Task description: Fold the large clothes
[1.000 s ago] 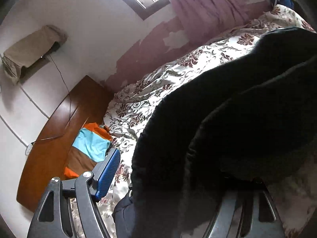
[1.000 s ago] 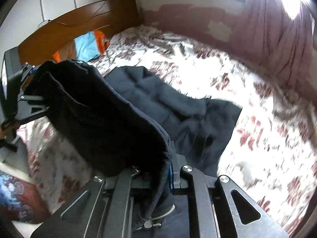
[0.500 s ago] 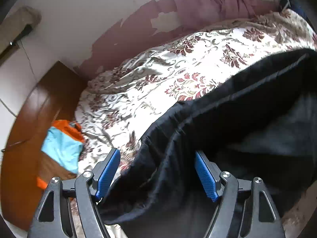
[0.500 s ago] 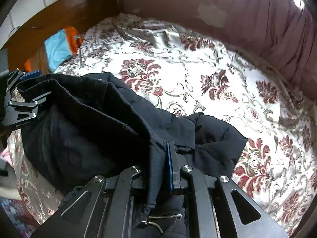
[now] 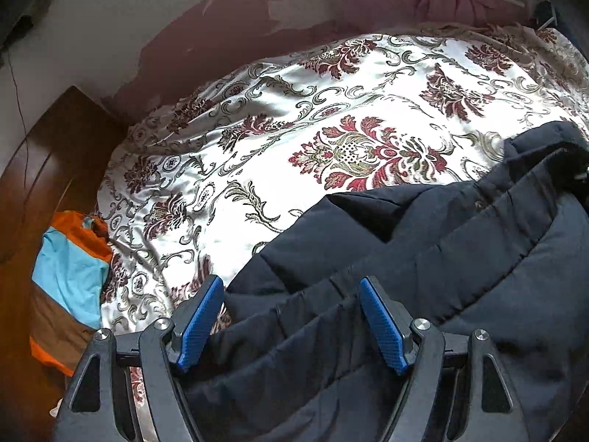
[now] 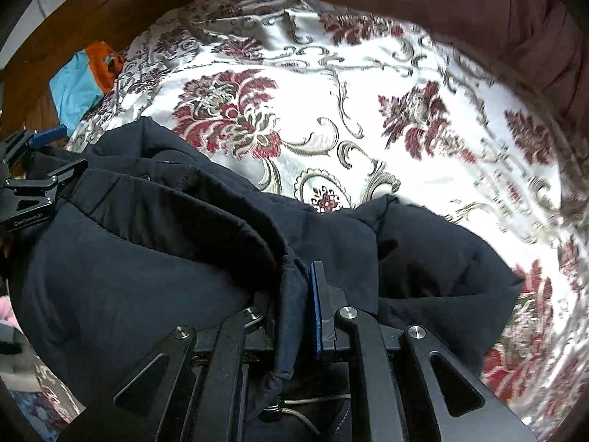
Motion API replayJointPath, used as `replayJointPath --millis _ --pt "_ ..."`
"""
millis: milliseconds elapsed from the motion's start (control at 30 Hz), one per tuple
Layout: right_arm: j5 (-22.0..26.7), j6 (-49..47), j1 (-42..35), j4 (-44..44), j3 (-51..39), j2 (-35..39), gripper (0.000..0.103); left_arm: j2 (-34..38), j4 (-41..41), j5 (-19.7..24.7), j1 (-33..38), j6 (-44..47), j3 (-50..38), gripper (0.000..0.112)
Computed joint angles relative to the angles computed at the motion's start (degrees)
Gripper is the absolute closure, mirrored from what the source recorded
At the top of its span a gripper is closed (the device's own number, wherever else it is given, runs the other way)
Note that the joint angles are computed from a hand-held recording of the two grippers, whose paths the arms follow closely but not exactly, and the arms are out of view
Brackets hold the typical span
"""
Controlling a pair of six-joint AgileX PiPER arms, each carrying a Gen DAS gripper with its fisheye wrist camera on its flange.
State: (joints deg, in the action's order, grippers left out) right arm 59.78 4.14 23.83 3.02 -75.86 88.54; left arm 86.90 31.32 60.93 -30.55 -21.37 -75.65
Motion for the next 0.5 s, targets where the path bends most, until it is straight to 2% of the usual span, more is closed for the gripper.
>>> replayJointPath --millis 133,233,300,400,500 --pt "-3.6 -5.5 -4.5 7.7 4.1 -2.2 0.09 0.3 -2.9 -2.8 2.5 -0.7 -0.3 0.037" --pt "-4.4 -8.4 -5.0 8.3 5.5 -3.8 0.09 -7.0 -12.4 -9.5 7.6 3.9 3.8 0.037" --pt "-4.1 -9.1 -4.9 7.9 5.2 -3.8 0.09 -9.5 -19.9 -10.4 11.6 9.7 4.5 0.037" --pt "-3.8 -9.7 -5.3 8.3 4.6 -3.3 0.09 -9.5 -32.1 -5.9 18.5 21.4 2.3 0.037" --pt "-4.0 -10.5 -6.0 9.5 5.1 -3.7 0.09 -6.4 -40.5 2.4 24.1 31.5 -2.6 0.037"
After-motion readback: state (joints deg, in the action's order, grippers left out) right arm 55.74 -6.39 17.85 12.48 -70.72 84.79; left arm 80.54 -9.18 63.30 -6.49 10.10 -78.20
